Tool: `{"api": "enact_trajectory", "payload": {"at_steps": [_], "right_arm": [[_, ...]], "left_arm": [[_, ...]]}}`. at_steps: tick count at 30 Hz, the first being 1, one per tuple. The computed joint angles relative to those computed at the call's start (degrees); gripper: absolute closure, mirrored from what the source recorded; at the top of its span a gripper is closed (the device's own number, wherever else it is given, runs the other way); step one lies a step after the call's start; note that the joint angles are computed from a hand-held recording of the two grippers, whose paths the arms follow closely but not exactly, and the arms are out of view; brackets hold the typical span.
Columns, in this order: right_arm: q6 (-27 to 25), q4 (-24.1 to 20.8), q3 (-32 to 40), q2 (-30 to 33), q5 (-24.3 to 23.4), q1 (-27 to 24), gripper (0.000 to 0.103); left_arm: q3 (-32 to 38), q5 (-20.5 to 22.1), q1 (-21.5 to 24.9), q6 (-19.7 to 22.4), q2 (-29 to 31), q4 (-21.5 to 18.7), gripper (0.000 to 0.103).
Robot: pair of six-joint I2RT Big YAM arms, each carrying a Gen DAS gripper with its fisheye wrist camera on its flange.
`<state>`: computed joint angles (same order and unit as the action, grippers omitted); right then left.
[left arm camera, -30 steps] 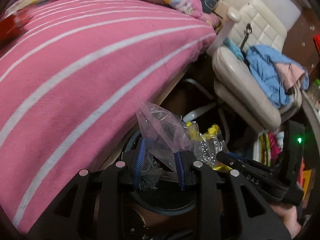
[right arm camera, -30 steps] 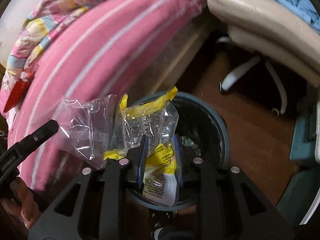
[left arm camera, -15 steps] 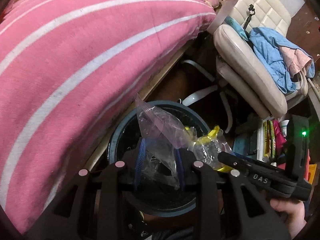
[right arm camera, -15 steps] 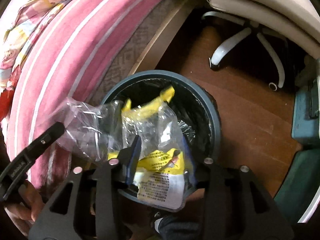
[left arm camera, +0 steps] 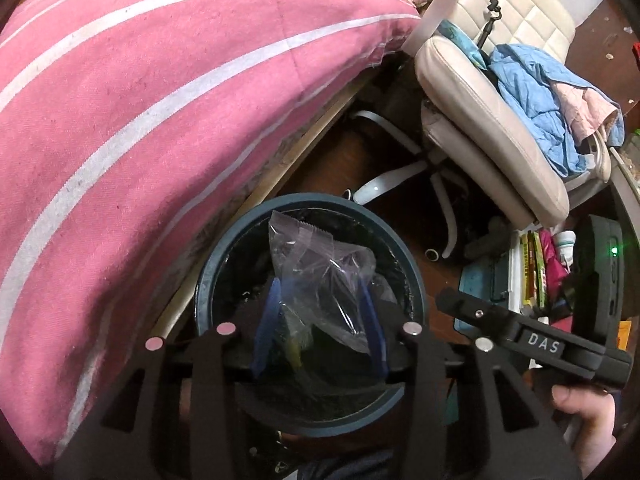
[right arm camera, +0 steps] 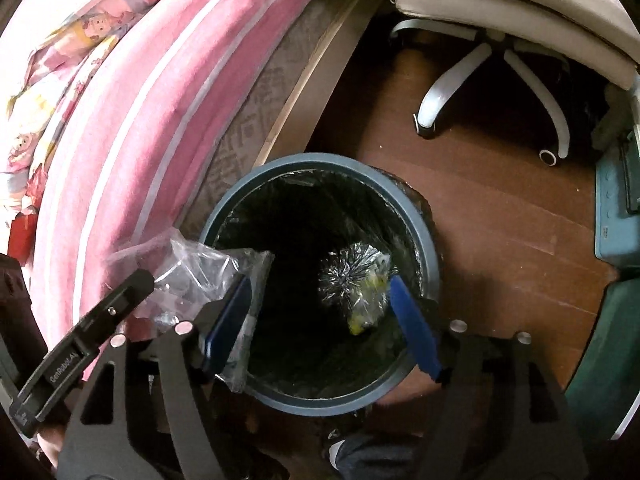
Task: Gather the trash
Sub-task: 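Open the right tool to drop the plastic bag into the bin, then move both tools back toward the red snack bag on the bed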
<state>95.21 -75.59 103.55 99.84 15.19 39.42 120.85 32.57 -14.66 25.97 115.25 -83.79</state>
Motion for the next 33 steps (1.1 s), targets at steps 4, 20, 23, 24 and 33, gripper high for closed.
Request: {"api": "enact_trajectory", "payload": {"at_steps": [4, 20, 23, 24, 33], "right_arm": [[-0.06, 0.17, 0.4, 0.17, 0.57, -0.12, 0.028], [-1.05, -4.56, 6.88, 2.81, 7.43, 0.65, 0.027], [-1.96, -9.95, 13.18, 5.95, 11.67, 1.23, 0.027], [-2.09, -12.77, 16.34, 7.61, 13.49, 1.55, 0.027], [-8.04, -19.53, 39.29, 18.39, 21.25, 2.6, 0.027]], "left_arm": [[0.08, 0.27, 0.07, -0.16, -0.01, -0.17, 0.057], [0.14, 1.96, 0.26, -0.71, -0.9, 0.28, 0.039], [-0.25, 2.3, 0.82, -1.61, -1.99, 1.36, 0.033], [-0.26, 2.38, 1.01, -1.72, -2.29, 1.55, 0.033], [1.79, 4.77, 4.67, -0.37, -5.46, 2.75, 0.027]]}}
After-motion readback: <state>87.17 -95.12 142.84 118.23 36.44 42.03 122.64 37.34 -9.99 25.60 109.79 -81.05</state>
